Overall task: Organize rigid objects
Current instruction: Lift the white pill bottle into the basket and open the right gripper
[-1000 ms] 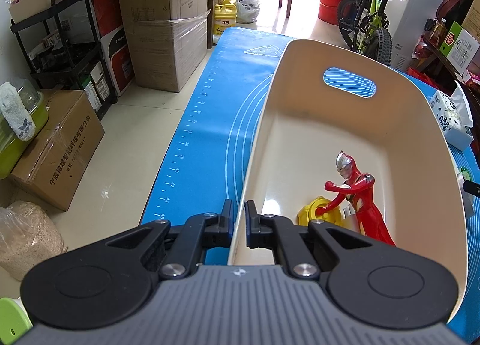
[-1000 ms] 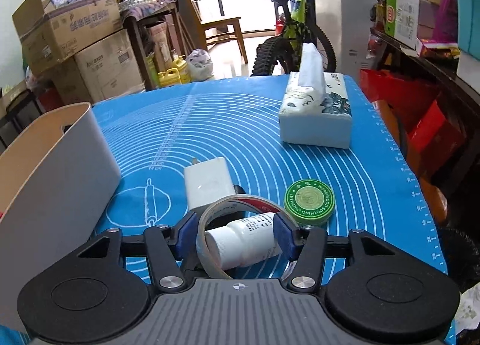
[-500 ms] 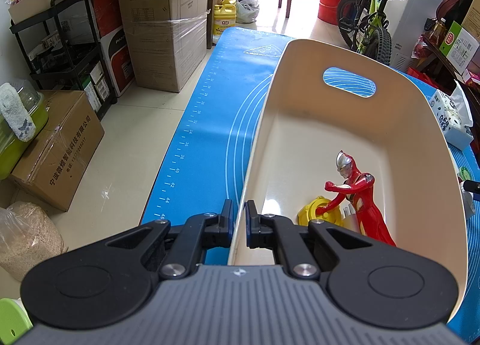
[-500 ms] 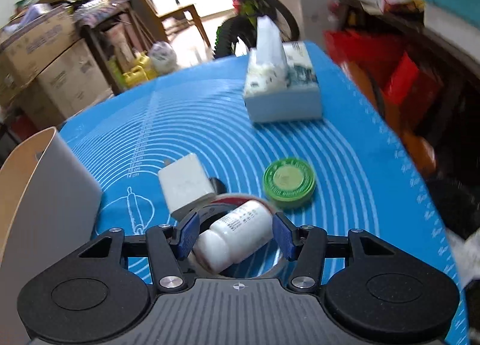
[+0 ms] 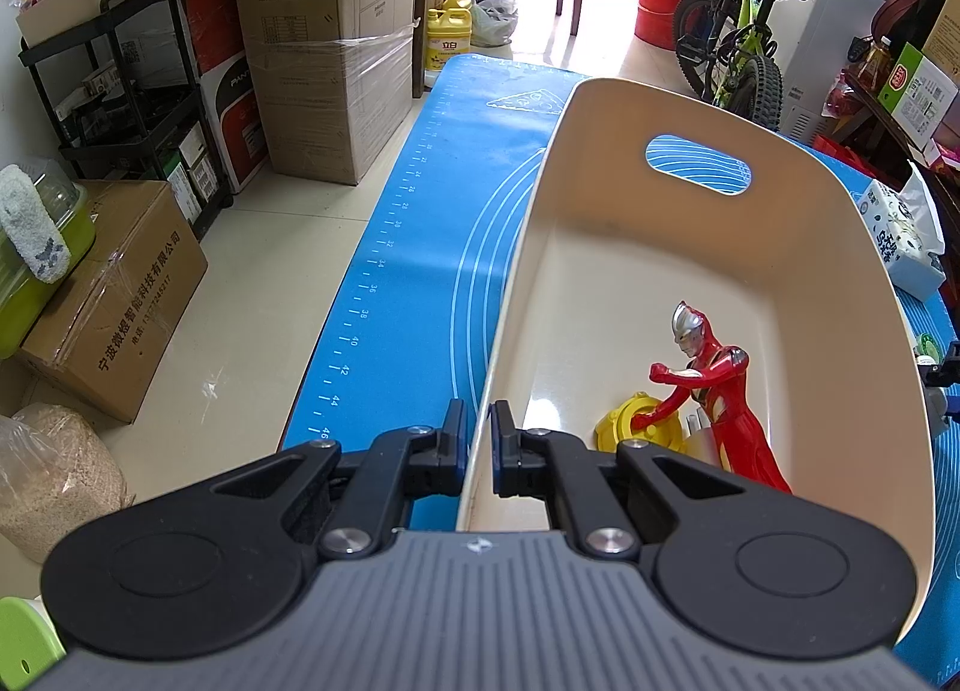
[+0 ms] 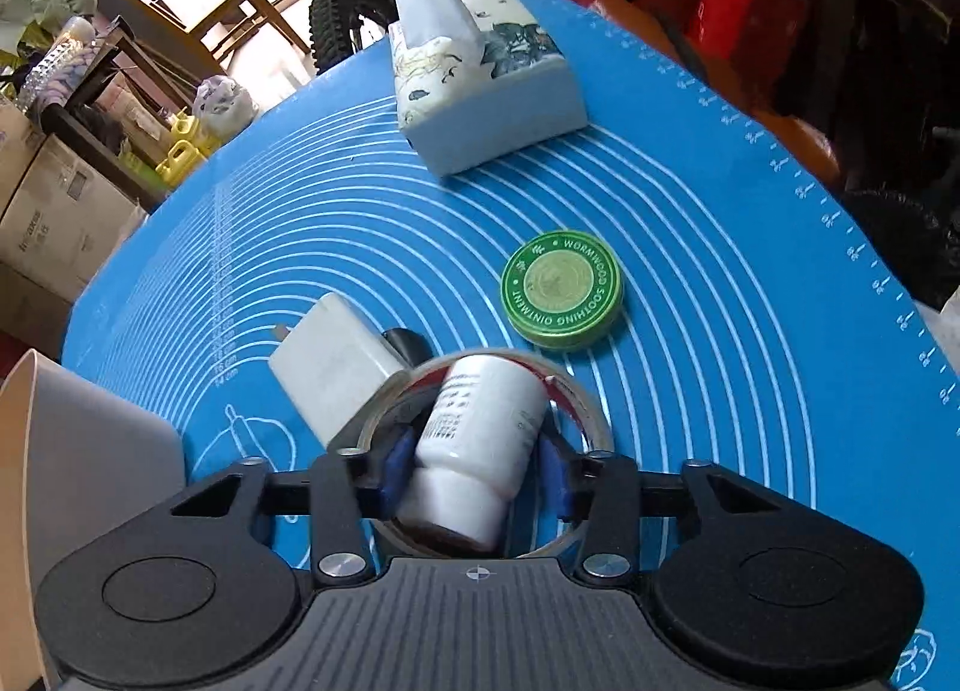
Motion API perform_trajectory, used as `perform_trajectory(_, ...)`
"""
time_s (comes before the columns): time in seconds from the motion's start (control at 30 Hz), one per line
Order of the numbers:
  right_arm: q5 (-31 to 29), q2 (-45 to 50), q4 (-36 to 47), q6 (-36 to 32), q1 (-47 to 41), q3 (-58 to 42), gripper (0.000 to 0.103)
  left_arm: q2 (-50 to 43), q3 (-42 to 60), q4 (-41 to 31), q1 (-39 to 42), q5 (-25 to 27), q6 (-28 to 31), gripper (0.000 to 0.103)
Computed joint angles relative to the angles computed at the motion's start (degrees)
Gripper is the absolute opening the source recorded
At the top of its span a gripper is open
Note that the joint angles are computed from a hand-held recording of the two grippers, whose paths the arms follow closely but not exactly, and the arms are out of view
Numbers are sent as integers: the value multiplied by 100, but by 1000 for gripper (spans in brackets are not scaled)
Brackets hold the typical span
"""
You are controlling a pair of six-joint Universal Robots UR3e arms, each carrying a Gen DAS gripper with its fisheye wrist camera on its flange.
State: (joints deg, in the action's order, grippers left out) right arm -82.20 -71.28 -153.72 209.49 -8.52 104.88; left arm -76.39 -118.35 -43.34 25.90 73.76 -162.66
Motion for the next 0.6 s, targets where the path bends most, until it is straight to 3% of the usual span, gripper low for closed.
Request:
perform_trajectory(0.3, -244, -598, -530, -88, 44, 590, 46, -9, 3, 6, -12, 0, -19, 9)
perform_trajectory(0.6, -213, -823, -1059, -290, 650, 226, 46, -24, 10, 19, -58, 26, -62, 9)
